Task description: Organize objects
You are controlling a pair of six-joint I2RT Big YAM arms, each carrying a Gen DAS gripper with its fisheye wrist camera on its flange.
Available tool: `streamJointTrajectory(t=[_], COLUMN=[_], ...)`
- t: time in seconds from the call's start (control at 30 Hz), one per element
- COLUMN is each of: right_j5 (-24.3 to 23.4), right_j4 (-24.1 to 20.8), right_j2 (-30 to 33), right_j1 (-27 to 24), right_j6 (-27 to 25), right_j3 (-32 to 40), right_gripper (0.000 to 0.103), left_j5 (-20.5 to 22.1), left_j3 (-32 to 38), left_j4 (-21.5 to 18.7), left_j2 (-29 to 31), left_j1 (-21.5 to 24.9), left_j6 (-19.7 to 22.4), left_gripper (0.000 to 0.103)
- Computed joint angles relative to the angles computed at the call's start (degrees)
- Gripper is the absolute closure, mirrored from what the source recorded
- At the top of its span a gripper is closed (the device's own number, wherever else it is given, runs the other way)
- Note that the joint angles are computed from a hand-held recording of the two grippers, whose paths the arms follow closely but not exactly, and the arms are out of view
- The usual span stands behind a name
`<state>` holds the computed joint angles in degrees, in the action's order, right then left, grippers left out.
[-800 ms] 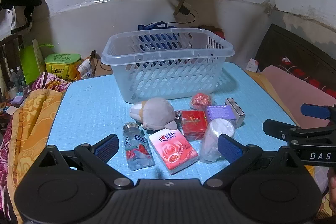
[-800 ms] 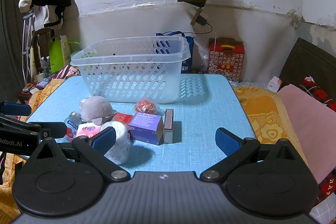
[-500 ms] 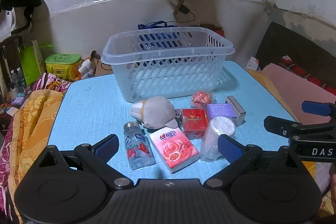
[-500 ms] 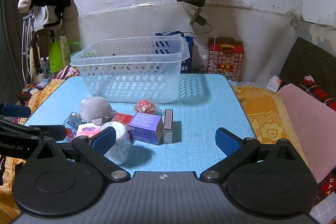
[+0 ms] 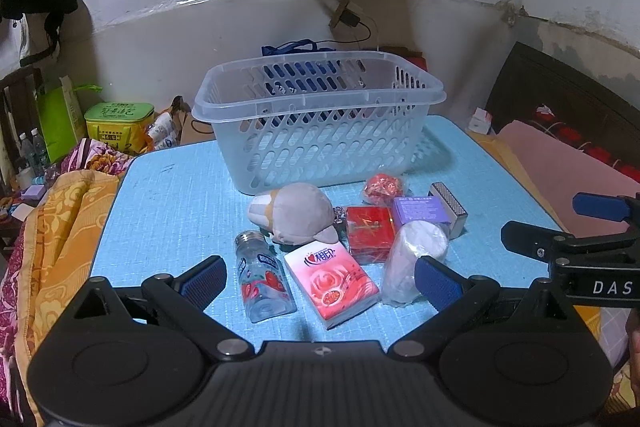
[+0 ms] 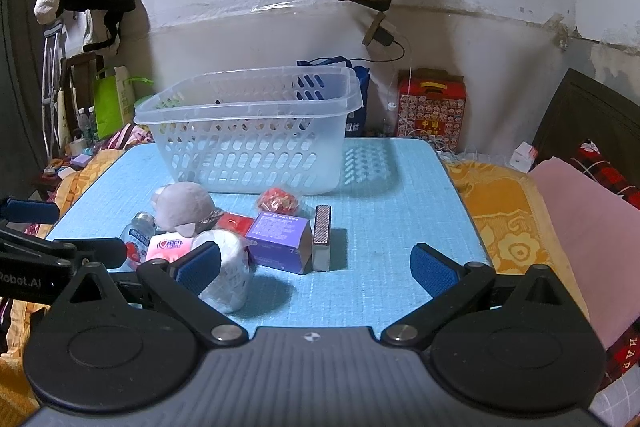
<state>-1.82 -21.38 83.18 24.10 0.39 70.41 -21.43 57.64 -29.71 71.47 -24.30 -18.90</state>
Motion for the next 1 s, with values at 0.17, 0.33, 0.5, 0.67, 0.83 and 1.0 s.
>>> streamJointTrajectory(t=[0.17,0.33,0.5,0.67,0.83,1.0], right_j5=[0.03,-0.09,0.47,0.43,0.35,0.68], right_j4=[-0.18,-0.53,-0.40,-0.51,-0.67,-0.45], right_j2=[-0.01,0.11,0.14,0.27,0.19,0.08], right_j1=[0.04,0.09,0.25,0.23,0.20,0.15], right_j6=[0.19,0.48,0.12,0.24,0.37,0.41], right_j3=[0.02,0.25,0.22,0.31,0.30,0.18], right_gripper=[0.000,0.000,0.000,0.000,0.000,0.000], left_j5=[0.02,0.12,0.00,0.20,0.42,0.57], left_j3=[-0.21,-0.06,-0.16,-0.24,-0.50,-0.49], left_j4=[0.05,-0.02,0.17,0.28,0.32,0.27], left_j2=[-0.10,0.15,0.32,0.28,-0.06,-0.09], left_j1=[0.02,0.04,-0.10,-0.04,0.12,0.16], left_j6=[0.17,0.15,0.52,0.27,0.21,0.17], left_gripper=[0.002,0.002,0.002,0.002,0.002,0.002])
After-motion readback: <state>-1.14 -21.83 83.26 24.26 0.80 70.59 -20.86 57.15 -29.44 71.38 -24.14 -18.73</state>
